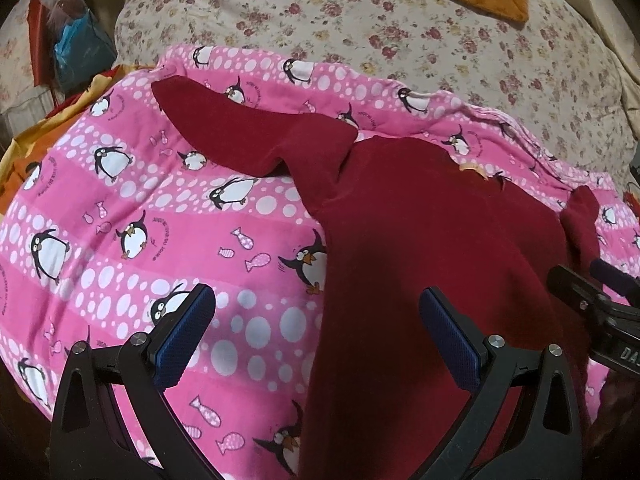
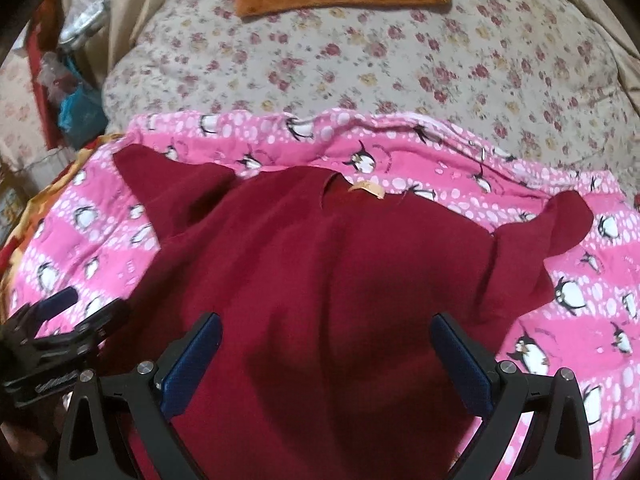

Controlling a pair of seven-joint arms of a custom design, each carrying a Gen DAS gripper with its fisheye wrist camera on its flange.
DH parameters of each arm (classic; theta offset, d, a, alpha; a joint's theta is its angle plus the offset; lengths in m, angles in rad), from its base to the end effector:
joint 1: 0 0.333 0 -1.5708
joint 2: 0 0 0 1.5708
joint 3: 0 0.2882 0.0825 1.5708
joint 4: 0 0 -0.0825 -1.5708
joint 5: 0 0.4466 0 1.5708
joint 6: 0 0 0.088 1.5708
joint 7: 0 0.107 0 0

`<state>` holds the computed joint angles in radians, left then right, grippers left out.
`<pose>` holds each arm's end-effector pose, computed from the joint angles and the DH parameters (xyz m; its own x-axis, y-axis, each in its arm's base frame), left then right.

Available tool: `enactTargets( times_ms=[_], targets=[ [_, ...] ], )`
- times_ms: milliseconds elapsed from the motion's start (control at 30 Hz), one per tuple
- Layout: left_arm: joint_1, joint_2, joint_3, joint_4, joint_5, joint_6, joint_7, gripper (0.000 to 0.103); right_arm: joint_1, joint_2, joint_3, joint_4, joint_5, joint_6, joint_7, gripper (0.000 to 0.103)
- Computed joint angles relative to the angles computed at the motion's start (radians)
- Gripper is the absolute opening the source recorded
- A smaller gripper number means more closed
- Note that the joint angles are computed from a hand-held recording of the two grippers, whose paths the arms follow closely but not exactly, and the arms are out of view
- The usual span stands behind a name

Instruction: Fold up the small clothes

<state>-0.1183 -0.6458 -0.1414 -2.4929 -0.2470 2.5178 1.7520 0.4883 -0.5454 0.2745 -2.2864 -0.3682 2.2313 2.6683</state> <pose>0.4646 -0.1252 0.5381 -0.3004 -0.9530 0.0396 -0.7507 0.2106 -0.6262 0.3653 0.3530 0.5676 -0.1377 -0.9833 -0.1192 -0.7776 0.1819 -0.6018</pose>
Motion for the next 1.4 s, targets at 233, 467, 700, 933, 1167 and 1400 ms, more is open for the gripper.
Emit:
enactTargets(
  times_ms=[233,467,700,933,1167,1400],
  targets=[
    [0.017,0.071,-0.015,0.038,0.029,0.018,-0.027,0.102,0.000,0.080,-0.004,0.030,-0.004,0.028,-0.024,0.103],
    [0.030,0.110,-0.011,0.066,0.043,0.024,-0.043,0.102,0.005,0.117,-0.011,0.038,-0.003,0.031,-0.042,0.103],
    [0.045,0.123,-0.014,0.073,0.060,0.030,-0.066,0.102,0.006,0.149,-0.009,0.043,-0.022,0.004,-0.027,0.103],
    [0.045,0.133,-0.018,0.074,0.073,0.027,-0.081,0.102,0.008,0.155,-0.008,0.028,-0.042,0.016,-0.005,0.103],
    [0.045,0.141,-0.020,0.076,0.083,0.027,-0.089,0.102,0.008,0.152,-0.004,0.021,-0.066,0.018,0.016,0.103],
    [0.050,0.157,-0.018,0.089,0.091,0.029,-0.094,0.102,0.019,0.152,-0.010,0.033,-0.052,0.028,-0.005,0.103]
  ],
)
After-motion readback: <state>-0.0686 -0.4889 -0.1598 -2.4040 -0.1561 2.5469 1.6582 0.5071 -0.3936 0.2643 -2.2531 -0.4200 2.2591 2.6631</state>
